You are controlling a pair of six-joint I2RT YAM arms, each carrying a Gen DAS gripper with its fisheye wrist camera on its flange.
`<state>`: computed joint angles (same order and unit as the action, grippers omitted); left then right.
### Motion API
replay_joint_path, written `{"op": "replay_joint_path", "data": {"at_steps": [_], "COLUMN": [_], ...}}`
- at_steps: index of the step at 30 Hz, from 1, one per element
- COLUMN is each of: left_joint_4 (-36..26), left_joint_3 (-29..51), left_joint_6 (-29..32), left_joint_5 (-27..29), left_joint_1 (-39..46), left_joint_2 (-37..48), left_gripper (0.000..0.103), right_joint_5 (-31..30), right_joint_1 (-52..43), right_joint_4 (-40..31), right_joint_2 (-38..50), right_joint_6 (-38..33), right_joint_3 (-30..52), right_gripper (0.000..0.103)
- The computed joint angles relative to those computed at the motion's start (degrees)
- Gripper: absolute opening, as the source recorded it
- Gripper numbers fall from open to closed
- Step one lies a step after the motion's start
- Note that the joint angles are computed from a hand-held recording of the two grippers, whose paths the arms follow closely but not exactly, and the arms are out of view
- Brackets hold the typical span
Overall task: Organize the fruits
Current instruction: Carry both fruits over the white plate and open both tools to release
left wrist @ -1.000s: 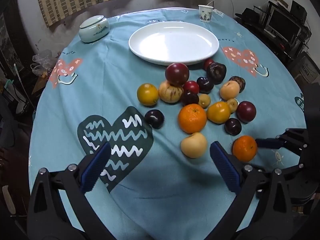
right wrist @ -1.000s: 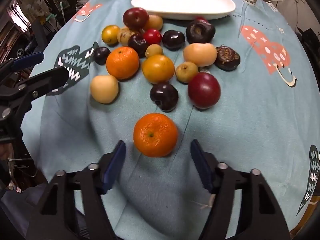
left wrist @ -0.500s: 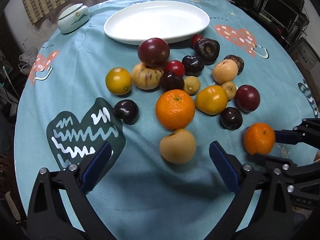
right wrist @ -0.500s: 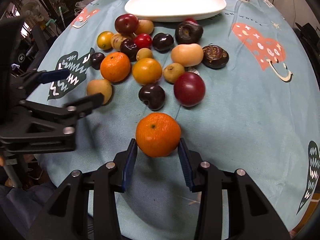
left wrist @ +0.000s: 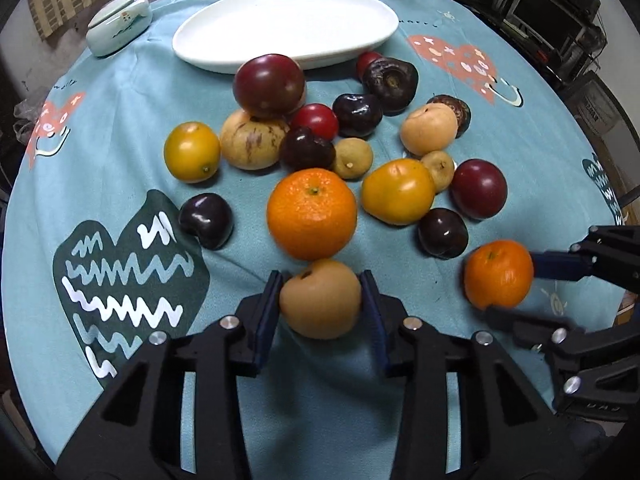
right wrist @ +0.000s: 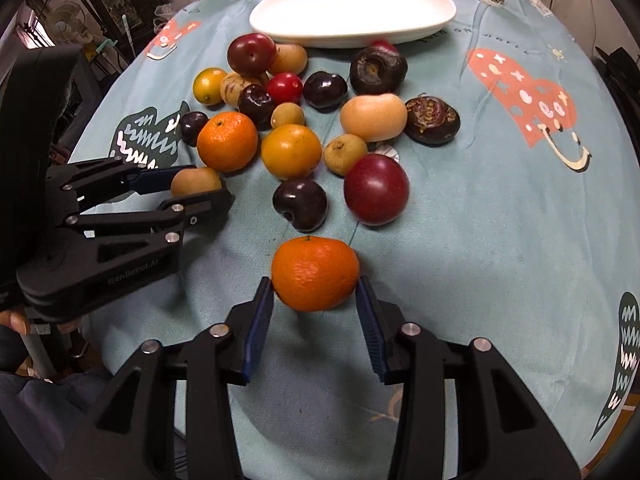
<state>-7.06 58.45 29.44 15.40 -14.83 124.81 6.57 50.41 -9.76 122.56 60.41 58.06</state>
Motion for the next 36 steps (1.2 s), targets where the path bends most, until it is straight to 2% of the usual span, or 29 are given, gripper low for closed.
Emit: {"op": "replay_joint_path", "data": {"at_steps": [8, 14, 20, 28, 36], "left_joint_4": [-1.1, -3.2, -6.0, -9.8, -15.1], "left_joint_3": [-0.2, -1.2, 0.1, 10.5, 29.1], "left_joint_6": [0.8, 1.1, -1.1, -4.7, -8.9], "left_joint_5": [1.7, 3.1, 5.0, 3.6, -0.5], "left_joint_1": [2.3, 3.6, 2.8, 0.4, -3.3], "left_joint_2": [-0.9, -6.1, -11.7, -10.2, 0.7], "left_gripper": [0.039, 0.039, 0.039, 0.040, 0.040], "right_joint_5": [4.9, 6.6, 8.9, 9.7, 7.6], "right_joint_1": [2.1, 2.0, 0.1, -7.2, -16.1], "right_joint_4": [1.8, 3.5, 4.3, 4.0, 4.2], "right_joint_2": [-2.0, -6.8, -11.9, -15.9, -14.3], "right_joint_6": [-0.7, 0.3, -2.8, -11.2, -20.1], "right_joint_3": [-1.2, -4.4, -5.5, -4.4, 0.1], "right_gripper": [0.042, 0.042, 0.042, 0.042, 0.042]}}
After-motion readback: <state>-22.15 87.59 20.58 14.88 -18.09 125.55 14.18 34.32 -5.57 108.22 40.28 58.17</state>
